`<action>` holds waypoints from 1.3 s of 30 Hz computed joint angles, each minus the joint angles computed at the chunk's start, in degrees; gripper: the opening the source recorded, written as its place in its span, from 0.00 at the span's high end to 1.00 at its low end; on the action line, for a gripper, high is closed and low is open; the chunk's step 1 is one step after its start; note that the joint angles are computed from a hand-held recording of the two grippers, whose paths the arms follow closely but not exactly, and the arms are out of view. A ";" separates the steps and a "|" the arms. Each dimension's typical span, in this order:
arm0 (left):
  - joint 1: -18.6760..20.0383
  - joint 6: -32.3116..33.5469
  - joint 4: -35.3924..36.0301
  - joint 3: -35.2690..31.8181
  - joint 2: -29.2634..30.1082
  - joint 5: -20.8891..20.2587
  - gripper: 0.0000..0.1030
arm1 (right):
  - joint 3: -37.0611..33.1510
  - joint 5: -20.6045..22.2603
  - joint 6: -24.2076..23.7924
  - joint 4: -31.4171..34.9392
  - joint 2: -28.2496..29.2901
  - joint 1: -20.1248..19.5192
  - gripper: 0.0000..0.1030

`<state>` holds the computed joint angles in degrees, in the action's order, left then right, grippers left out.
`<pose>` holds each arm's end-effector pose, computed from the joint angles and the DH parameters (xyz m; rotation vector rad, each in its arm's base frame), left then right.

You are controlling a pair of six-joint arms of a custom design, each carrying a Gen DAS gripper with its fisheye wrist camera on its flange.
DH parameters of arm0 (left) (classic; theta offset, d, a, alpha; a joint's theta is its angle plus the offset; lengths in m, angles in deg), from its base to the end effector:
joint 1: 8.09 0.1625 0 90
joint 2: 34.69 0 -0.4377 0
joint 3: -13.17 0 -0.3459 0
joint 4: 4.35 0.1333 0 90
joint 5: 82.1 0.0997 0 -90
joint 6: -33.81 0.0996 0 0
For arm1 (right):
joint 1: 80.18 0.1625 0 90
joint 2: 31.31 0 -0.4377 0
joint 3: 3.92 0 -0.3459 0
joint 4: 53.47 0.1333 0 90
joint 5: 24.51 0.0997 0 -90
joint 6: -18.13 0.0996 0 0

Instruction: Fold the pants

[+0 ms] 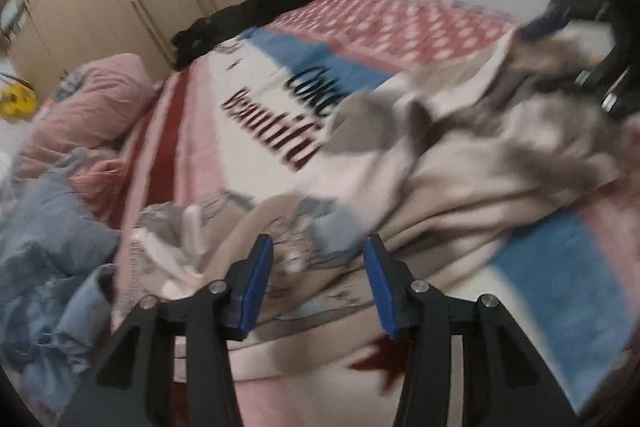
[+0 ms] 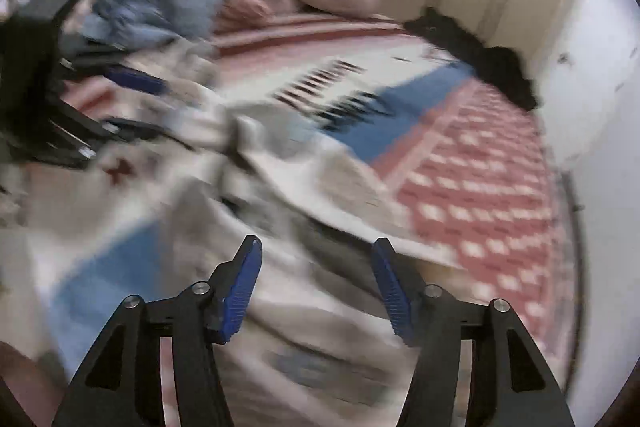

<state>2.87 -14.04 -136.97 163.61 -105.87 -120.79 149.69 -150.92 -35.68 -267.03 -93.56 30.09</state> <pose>-0.2038 -0.2544 0.1275 0.8981 1.9588 -0.5993 0.1814 -0.2770 0.1894 1.2370 -2.0093 0.4263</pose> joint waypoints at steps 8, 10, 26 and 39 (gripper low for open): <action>2.14 -9.14 10.32 -1.29 -4.18 4.35 1.00 | -2.29 -4.66 -1.08 -7.05 3.40 -4.82 0.51; 1.30 -16.16 18.79 -2.66 -7.01 6.68 1.00 | -3.04 -4.08 -0.71 -5.71 2.55 -5.98 0.51; 1.53 -0.04 -3.56 2.02 -3.35 -1.86 0.55 | -12.97 10.98 11.10 36.32 -14.57 -16.22 0.38; 5.76 7.39 -13.24 -0.09 4.34 2.02 0.48 | -8.91 13.36 9.00 22.41 -16.34 -10.63 0.97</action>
<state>8.63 -6.65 -150.21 163.52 -101.53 -118.77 140.77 -137.56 -26.68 -244.63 -109.90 19.46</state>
